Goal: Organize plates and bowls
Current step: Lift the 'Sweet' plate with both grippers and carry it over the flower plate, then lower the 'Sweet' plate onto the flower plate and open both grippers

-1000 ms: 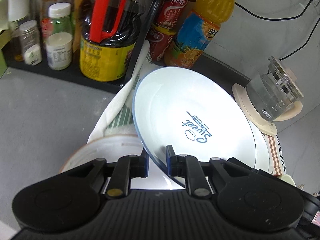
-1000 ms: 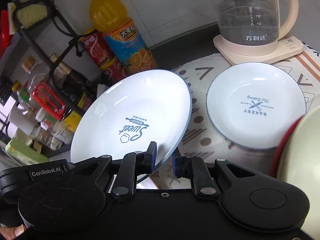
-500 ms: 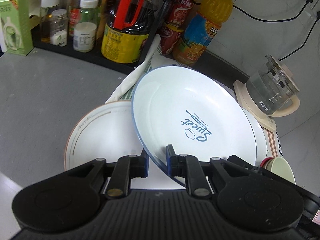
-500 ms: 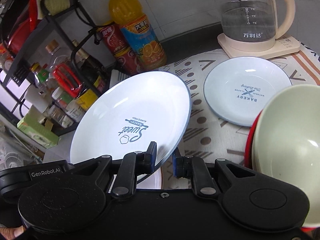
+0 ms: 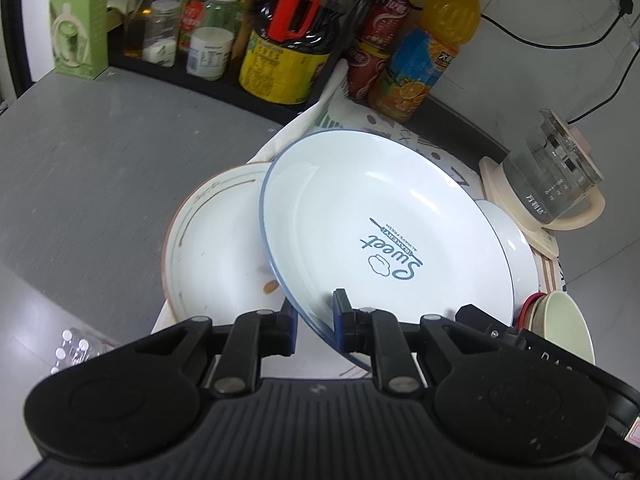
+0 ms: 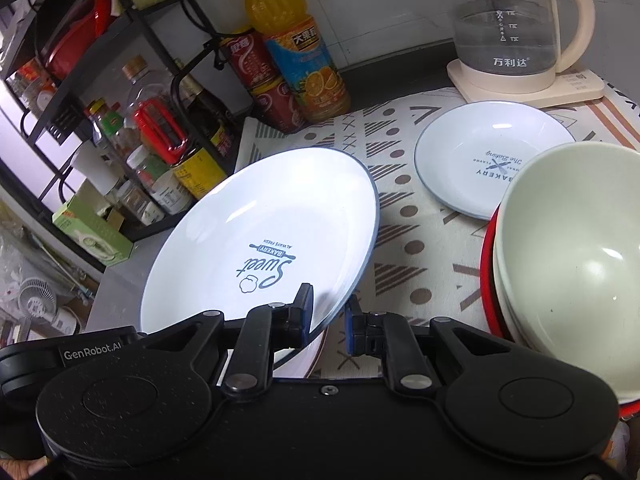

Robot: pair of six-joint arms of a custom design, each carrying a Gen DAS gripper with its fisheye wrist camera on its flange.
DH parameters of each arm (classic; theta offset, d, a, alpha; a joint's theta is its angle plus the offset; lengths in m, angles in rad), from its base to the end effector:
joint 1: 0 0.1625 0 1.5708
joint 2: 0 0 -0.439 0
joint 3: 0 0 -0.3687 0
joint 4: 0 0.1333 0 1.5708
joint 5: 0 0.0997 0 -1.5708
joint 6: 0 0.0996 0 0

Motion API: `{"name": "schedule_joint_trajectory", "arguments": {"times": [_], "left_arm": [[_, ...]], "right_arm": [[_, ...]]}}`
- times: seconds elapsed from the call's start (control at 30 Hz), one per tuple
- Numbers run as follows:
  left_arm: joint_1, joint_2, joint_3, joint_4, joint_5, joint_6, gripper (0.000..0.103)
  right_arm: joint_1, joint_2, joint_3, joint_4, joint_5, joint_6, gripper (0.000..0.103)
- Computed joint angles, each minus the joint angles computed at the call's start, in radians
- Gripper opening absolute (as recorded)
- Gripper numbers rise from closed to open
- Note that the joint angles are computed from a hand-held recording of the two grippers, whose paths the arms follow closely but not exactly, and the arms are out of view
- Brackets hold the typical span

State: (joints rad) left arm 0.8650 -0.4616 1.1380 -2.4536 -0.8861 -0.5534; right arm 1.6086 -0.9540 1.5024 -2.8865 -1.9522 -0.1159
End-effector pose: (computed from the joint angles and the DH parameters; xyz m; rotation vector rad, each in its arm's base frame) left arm -0.3656 -0.7316 0.0721 0.1023 2.6011 -0.7636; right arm 0.1228 -0.7004 0.3311 -0.0024 -2.5667 1.0128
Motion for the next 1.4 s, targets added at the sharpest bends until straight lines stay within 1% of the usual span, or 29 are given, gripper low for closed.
{"name": "schedule_joint_trajectory", "arguments": {"times": [0.23, 0.4, 0.67, 0.8, 1.0, 1.1, 1.27, 1.4], "left_arm": [[0.002, -0.024, 0.044, 0.010, 0.005, -0.044, 0.016], [0.009, -0.030, 0.050, 0.030, -0.002, -0.065, 0.016], [0.026, -0.023, 0.026, 0.073, -0.032, -0.093, 0.017], [0.037, -0.027, 0.020, 0.102, -0.054, -0.128, 0.017], [0.047, -0.032, 0.012, 0.142, -0.065, -0.160, 0.018], [0.047, -0.034, 0.011, 0.149, -0.062, -0.153, 0.018], [0.054, -0.029, -0.025, 0.201, -0.091, -0.163, 0.019], [0.056, -0.026, -0.052, 0.257, -0.093, -0.180, 0.020]], "right_arm": [[0.002, -0.005, 0.021, 0.012, 0.001, -0.012, 0.015], [0.004, 0.006, 0.014, 0.024, -0.005, -0.016, 0.015], [0.011, 0.028, -0.007, 0.037, -0.042, -0.030, 0.016], [0.014, 0.039, -0.019, 0.047, -0.054, -0.036, 0.016], [0.025, 0.060, -0.043, 0.067, -0.080, -0.055, 0.016], [0.029, 0.071, -0.057, 0.086, -0.092, -0.054, 0.015], [0.031, 0.080, -0.067, 0.099, -0.101, -0.050, 0.015], [0.031, 0.085, -0.076, 0.107, -0.104, -0.044, 0.015]]}}
